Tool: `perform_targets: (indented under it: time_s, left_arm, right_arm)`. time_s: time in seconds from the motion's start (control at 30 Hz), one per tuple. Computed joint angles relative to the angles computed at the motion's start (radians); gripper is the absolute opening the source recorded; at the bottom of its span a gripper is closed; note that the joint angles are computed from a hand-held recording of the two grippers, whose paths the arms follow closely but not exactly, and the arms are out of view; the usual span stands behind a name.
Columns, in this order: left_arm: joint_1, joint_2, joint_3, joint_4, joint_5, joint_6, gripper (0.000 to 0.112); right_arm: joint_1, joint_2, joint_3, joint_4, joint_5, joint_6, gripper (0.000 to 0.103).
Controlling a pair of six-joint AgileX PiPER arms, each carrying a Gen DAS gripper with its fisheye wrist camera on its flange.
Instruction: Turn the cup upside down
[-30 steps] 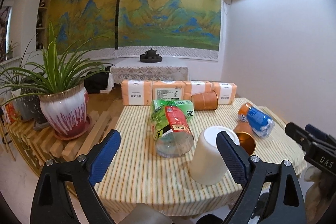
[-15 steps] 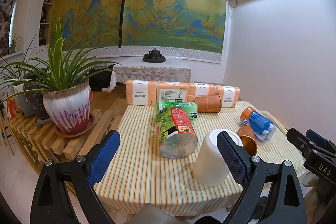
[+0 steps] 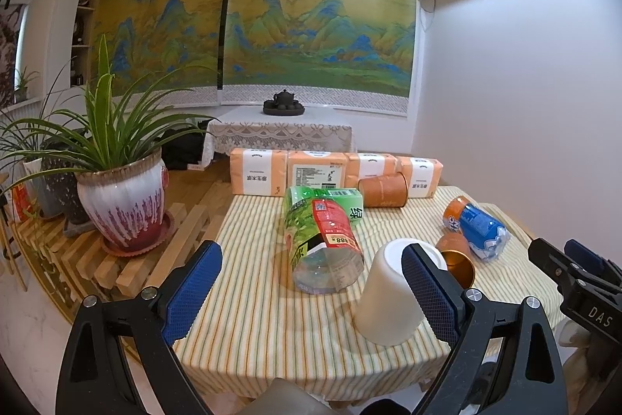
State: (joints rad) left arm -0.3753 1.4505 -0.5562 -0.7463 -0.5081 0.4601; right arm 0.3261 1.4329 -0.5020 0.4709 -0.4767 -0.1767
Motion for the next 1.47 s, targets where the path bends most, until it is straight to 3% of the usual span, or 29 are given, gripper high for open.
perform_targets:
  time_s: [1.47]
  left_arm:
    - [0.001,0.019,-0.010,0.018,-0.008,-0.010,0.101]
  right_arm:
    - [0.002,0.018,-0.007,-0.001,-0.004,0.003,0.091]
